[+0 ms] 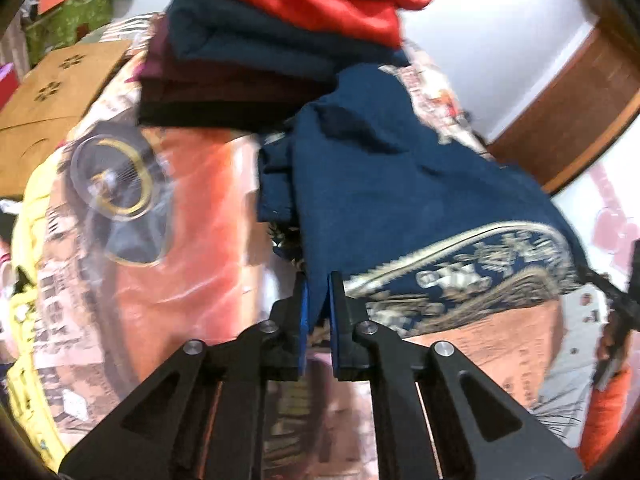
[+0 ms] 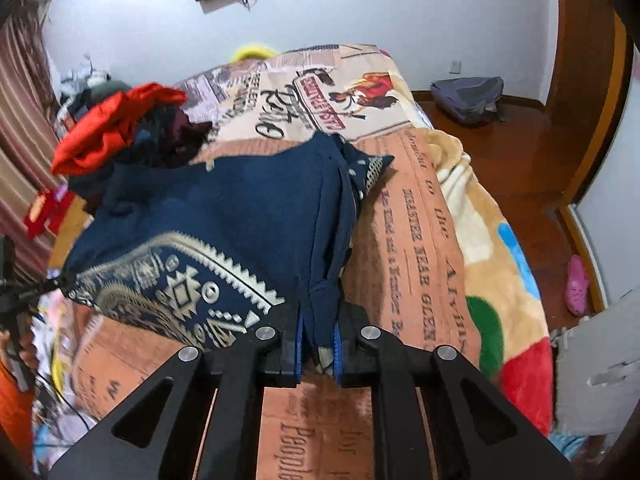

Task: Fold large clothes
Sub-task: 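Smooth the folded navy hoodie flat with both tools and release it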

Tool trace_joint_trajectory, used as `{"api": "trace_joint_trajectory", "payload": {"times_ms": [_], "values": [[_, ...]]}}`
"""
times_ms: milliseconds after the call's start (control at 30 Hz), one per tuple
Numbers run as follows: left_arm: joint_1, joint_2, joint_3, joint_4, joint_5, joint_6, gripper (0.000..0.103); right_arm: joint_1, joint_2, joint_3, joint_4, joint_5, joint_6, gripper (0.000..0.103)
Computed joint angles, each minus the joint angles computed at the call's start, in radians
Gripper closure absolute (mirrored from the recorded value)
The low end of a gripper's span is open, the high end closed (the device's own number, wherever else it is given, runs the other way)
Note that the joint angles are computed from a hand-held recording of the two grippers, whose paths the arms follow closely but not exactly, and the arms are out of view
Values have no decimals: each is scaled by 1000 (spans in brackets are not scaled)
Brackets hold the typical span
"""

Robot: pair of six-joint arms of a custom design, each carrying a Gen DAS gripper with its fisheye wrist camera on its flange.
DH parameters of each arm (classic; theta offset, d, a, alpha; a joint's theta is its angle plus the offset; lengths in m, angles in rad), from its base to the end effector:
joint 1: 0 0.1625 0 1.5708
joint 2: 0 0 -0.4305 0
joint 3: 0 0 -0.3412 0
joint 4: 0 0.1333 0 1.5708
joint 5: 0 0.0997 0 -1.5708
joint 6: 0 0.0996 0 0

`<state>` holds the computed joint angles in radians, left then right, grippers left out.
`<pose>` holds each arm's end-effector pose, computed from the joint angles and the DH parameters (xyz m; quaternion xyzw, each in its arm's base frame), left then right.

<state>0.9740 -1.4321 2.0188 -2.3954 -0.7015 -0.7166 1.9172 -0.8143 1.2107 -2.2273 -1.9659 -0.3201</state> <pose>-0.0829 -0.4946 0.3610 -0.1038 0.8960 -0.3405 0.2654 0.3372 -0.6546 0.2806 0.2940 -0.9271 0.1297 0.1929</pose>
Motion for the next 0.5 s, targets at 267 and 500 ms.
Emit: {"api": "trace_joint_trajectory", "payload": {"times_ms": [267, 500], "values": [[-58, -63, 6, 184, 100, -182, 72, 26, -18, 7, -73, -104, 4, 82], [-112, -71, 39, 48, 52, -197, 32, 66, -28, 27, -183, -43, -40, 44]]}}
